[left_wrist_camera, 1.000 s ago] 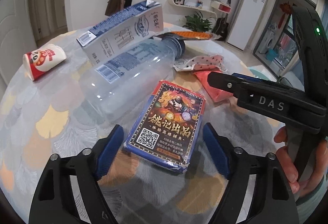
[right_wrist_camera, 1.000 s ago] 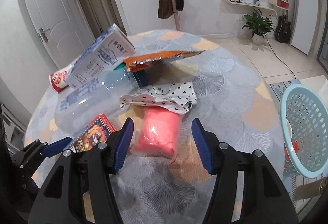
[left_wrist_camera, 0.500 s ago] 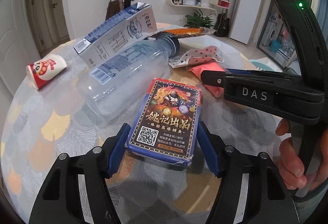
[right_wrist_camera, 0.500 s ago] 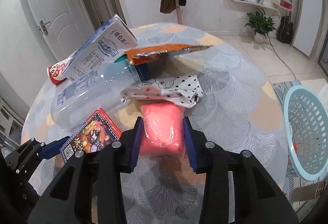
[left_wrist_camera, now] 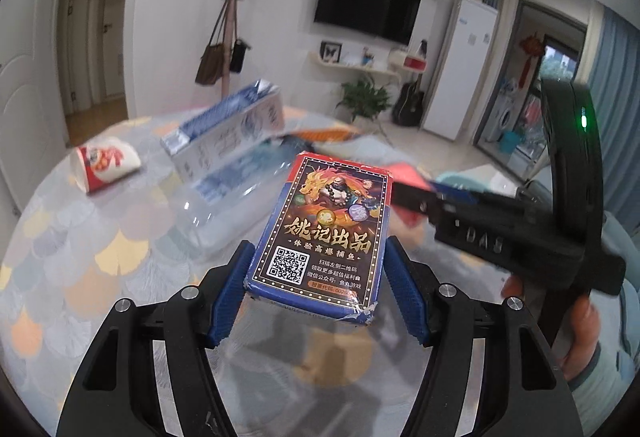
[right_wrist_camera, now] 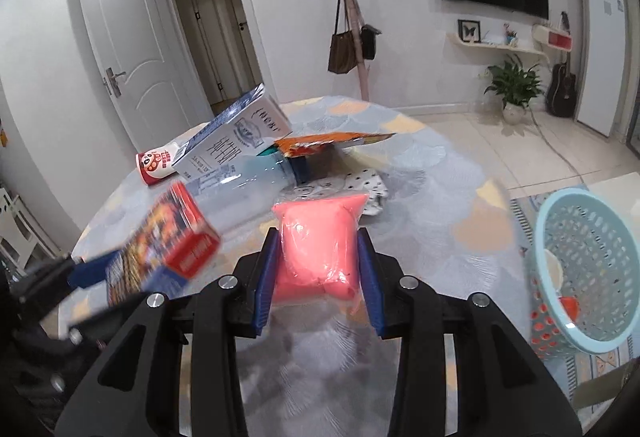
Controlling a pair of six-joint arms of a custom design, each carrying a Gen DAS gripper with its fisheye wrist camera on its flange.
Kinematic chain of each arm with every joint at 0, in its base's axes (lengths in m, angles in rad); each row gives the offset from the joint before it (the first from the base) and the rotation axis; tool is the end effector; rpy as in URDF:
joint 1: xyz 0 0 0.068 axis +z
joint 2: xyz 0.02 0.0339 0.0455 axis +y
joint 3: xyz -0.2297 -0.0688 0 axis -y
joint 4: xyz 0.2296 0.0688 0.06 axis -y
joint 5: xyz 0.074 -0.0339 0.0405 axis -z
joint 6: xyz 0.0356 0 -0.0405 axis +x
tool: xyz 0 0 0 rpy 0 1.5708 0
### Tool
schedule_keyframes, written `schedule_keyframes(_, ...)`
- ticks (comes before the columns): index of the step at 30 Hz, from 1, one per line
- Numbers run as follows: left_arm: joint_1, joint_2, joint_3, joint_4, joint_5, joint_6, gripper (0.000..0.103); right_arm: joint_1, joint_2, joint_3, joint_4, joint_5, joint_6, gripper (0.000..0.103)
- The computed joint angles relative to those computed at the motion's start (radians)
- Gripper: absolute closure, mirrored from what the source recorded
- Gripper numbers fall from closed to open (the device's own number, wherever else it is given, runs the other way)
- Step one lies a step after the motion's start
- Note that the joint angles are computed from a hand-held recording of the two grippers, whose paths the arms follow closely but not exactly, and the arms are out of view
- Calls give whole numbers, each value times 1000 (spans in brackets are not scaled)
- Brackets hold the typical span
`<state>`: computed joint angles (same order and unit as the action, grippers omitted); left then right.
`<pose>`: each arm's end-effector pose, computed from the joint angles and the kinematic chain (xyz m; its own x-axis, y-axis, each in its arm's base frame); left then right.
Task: Collect trash
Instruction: 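Carry the card box and pink packet over the basket and release both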
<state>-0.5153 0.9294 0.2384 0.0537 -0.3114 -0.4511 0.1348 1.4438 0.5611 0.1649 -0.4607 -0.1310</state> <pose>0.1659 -0.0814 0.1333 -0.5771 -0.1501 -0.8028 0.0036 0.9825 -0.1863 0.2583 0.0510 0.1325 -0.5871 -0.1977 -0.7850 -0.5335 0.8238 0.1915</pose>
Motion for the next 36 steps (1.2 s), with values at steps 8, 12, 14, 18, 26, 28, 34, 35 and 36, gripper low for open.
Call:
schedule_keyframes(8, -96, 106, 137, 57, -51, 44, 39, -219, -124, -11, -66, -96, -24, 68)
schedule_keyframes(12, -122, 233, 237, 111, -47, 77, 39, -355, -138, 16, -79, -141, -46, 68)
schedule_keyframes(14, -142, 315, 303, 136, -45, 92, 39, -428, -122, 40, -82, -170, -56, 68)
schedule_keyframes(18, -177, 472, 430, 181, -46, 127, 39, -544, -48, 94, -66, -207, -64, 68)
schedule_keyframes(26, -219, 781, 716, 223, -16, 163, 39, -682, 222, 272, -31, -231, -54, 68)
schedule_keyframes(28, -222, 862, 801, 212, 4, 174, 39, -699, 291, 317, -28, -225, -51, 68)
schedule_keyframes(34, -202, 1084, 1040, 153, 96, 175, 39, -731, 472, 438, -37, -184, -60, 68)
schedule_keyframes(35, -200, 1116, 1077, 141, 111, 174, 39, -735, 509, 468, -46, -175, -60, 68)
schedule_keyframes(36, -194, 1158, 1124, 124, 130, 176, 39, -739, 540, 496, -58, -171, -60, 68)
